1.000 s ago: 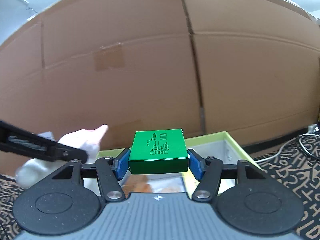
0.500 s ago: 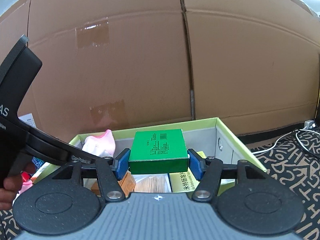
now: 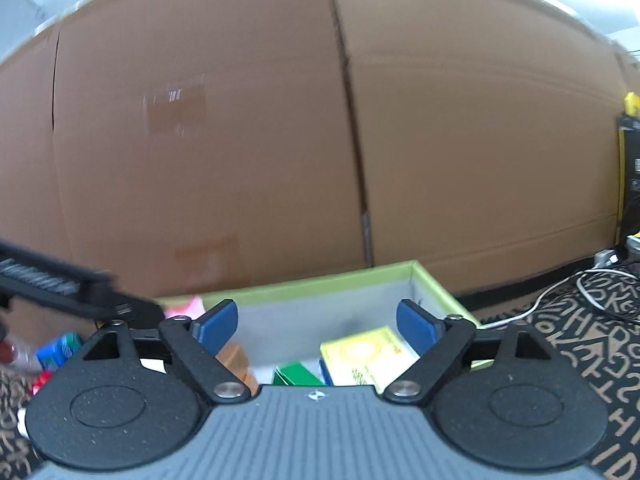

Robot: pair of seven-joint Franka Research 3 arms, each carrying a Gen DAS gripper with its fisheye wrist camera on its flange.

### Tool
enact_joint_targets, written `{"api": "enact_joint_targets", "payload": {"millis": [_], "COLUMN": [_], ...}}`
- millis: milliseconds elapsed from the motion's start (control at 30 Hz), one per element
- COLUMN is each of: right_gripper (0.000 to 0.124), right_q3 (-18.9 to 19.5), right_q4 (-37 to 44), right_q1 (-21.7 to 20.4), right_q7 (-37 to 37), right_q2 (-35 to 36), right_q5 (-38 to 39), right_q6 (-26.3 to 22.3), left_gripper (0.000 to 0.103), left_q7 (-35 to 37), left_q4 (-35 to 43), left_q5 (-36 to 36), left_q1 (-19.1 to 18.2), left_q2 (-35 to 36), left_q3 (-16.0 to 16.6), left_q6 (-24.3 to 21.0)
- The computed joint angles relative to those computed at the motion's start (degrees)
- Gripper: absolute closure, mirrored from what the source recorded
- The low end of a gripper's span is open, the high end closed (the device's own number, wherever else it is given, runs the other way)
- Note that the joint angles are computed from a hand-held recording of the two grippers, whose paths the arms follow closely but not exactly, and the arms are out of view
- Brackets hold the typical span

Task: Organize objects
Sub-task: 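Carry the glove and green box over the lime-green box and open both grippers, then grasp the red tape roll with the left gripper while the right grasps a white glove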

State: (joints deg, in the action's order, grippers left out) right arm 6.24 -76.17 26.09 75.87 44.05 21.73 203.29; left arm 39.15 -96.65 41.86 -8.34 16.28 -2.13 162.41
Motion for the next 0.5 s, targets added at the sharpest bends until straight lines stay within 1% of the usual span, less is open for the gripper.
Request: {"api": "enact_joint_targets", "payload": {"millis": [67,100,167,233,333,367,433,500], "right_gripper": [0.030,0.030,0.030,0.030,0.030,0.030,0.030,0.030], "right_q3": [2.84,3.87,5.21,5.63,6.17,6.62,7.37,7.94], "right_q4": [-2.01,-2.87,-4.40,-5.48,-7.11,-7.62,-8.62,-9.65], "right_q1": [-1.97,-2.75,-3.80,-4.07,-4.31,-4.56,-4.91,-4.95], "right_q7": [1.65,2.57,4.21,5.11,5.75,6.09,6.58,6.79], "right_q2": [-0.69,-1.02,-1.68,-2.11,-2.69,-2.79,-3.04,-3.34], "right_q5": [-2.51,-3.87,-6.43,-8.63,-11.97,-13.41,-16.23,-18.74], "right_q6": [3.32,4.27,5.09,5.26,5.64,5.86,6.07,6.43], "left_gripper": [0.000,0.000,0.000,0.000,0.000,0.000,0.000,0.000], "left_q7": [-4.03,-6.39,-10.73,-12.79,-21.16,-22.77,-25.79,-27.46], "left_q4": [-4.17,-5.86,-9.55,-14.19,-20.11,-21.98,-25.61,-29.44], "left_q5": [5.45,8.35,13.19,15.28,22.55,23.84,25.73,25.50], "left_q1": [-1.21,-1.57,-1.36,0.31,2.36,3.16,4.91,6.80], "left_q2": [-3.32,-4.81,-7.87,-11.68,-15.77,-17.03,-19.38,-22.12], "left_q3": [1.76,2.20,2.08,1.42,0.29,-0.26,-1.35,-2.16], "left_q6": [1.87,1.96,1.17,1.43,0.82,0.35,-0.10,-0.14]}}
